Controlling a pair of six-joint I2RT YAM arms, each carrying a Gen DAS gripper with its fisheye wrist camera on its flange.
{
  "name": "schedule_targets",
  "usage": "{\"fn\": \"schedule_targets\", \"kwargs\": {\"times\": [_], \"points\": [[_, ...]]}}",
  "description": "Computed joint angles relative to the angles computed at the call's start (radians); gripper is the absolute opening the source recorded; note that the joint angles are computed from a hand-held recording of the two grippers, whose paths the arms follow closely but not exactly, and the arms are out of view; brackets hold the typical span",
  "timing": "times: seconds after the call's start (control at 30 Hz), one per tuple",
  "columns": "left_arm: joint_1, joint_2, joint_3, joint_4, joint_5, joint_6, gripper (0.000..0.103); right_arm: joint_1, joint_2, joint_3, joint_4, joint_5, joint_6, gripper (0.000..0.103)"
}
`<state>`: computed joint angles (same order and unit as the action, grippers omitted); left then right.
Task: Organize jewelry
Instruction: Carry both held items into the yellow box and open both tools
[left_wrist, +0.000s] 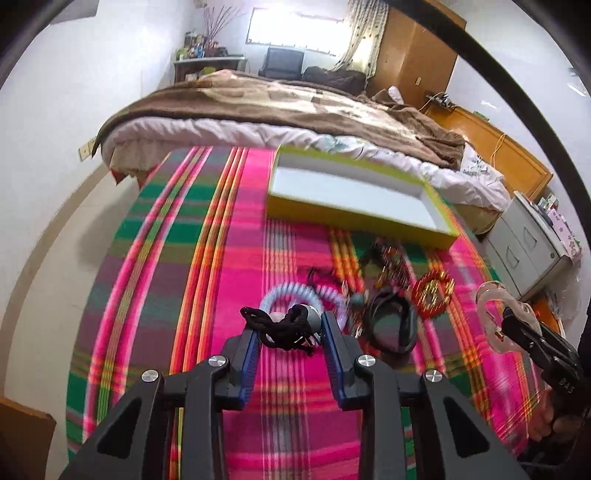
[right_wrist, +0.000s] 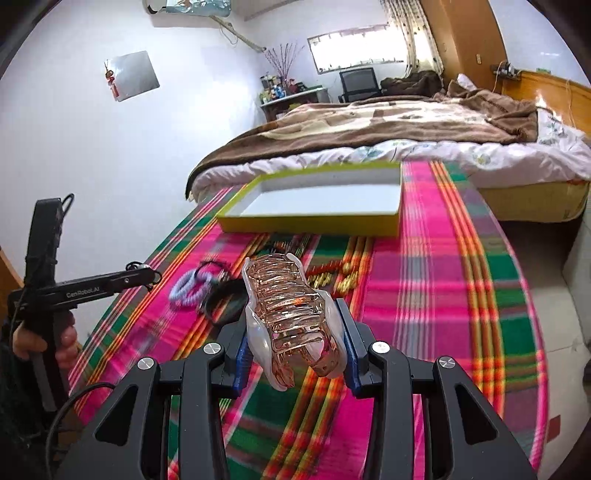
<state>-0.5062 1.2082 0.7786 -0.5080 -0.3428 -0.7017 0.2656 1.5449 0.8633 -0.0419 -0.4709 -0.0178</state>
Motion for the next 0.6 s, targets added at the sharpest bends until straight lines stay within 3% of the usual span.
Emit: {"fn": "schedule_targets", "kwargs": {"times": [0.3, 0.6], "points": [[0.129, 0.144, 0.169, 0.098, 0.082, 0.161, 0.032, 0.018, 0.135, 0.204, 0.006, 0.116, 0.046, 0.04], [0.26, 0.402, 0.358, 0.157, 0.17, 0.243, 0.032, 0.033, 0.396, 0.515, -0.105, 0.22, 0.069, 0.041]]}}
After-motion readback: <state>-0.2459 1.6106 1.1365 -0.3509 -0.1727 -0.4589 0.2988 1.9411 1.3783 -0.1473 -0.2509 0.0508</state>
